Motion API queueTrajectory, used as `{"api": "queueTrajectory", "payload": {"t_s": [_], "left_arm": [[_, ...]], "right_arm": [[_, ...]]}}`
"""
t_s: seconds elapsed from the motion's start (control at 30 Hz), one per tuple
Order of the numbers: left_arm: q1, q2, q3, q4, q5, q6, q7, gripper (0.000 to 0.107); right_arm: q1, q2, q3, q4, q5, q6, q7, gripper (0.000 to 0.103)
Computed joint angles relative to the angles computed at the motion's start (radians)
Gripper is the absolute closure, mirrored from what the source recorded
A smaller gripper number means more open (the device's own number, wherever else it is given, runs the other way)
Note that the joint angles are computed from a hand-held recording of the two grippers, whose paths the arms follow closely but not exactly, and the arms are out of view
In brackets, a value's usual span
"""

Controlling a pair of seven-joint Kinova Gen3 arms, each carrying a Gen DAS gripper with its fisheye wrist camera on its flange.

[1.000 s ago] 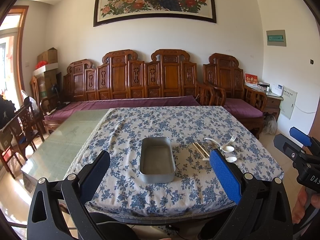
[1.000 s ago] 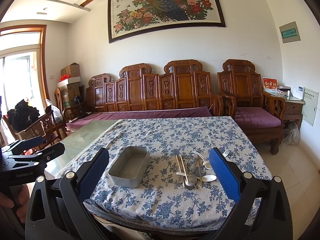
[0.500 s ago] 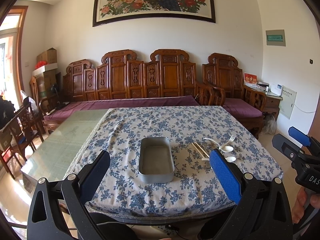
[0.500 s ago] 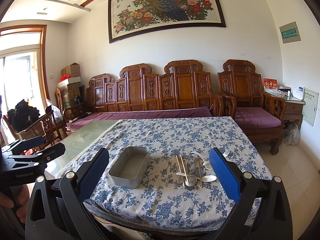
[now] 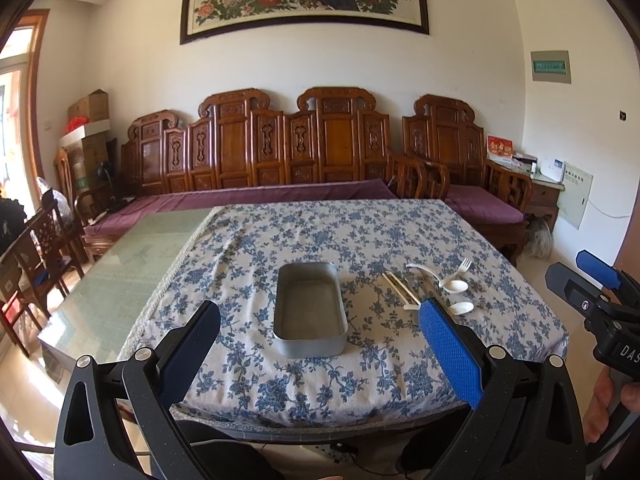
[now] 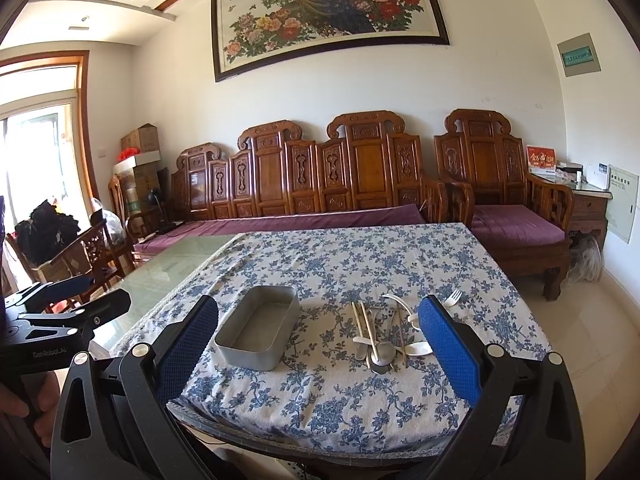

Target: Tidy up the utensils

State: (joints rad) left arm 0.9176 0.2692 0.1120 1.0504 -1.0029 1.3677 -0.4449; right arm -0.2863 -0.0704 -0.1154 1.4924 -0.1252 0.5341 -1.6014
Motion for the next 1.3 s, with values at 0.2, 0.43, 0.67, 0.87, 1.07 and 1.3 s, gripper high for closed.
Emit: {"api": "queueTrajectory", "payload": {"t_s": [0.2, 0.43, 0.67, 0.87, 1.07, 1.3], "left_arm": [[-0.074, 0.015, -0.004, 0.004, 0.108, -0.070, -0.067, 0.011], [-0.157, 0.052, -0.024, -0.015, 0.249, -0.142, -0.185, 0.011], [-0.220, 0.102, -0.049, -0.053, 0.367, -0.187, -0.288, 0.011], [-0.249, 0.149, -0.069, -0.099, 0.445, -0.204, -0.362, 0.011], [-0.253, 0.201, -0.094, -0.154, 0.485, -0.207, -0.423, 0.011], [-0.275, 0.242, -0.109, -0.195, 0.542, -0.216, -0.466, 0.012]], "right_arm": [[0.010, 0.056, 0.028, -0.024, -0.086, 0.026, 0.115, 0.013], [0.058, 0.158, 0.024, -0.100, -0.125, 0.094, 0.203, 0.033], [0.126, 0.302, 0.001, -0.237, -0.182, 0.214, 0.288, 0.050], [0.151, 0.427, -0.012, -0.367, -0.202, 0.314, 0.322, 0.064], [0.124, 0.557, -0.007, -0.517, -0.148, 0.414, 0.302, 0.075], [0.090, 0.729, 0.002, -0.734, -0.092, 0.551, 0.281, 0.083]]}}
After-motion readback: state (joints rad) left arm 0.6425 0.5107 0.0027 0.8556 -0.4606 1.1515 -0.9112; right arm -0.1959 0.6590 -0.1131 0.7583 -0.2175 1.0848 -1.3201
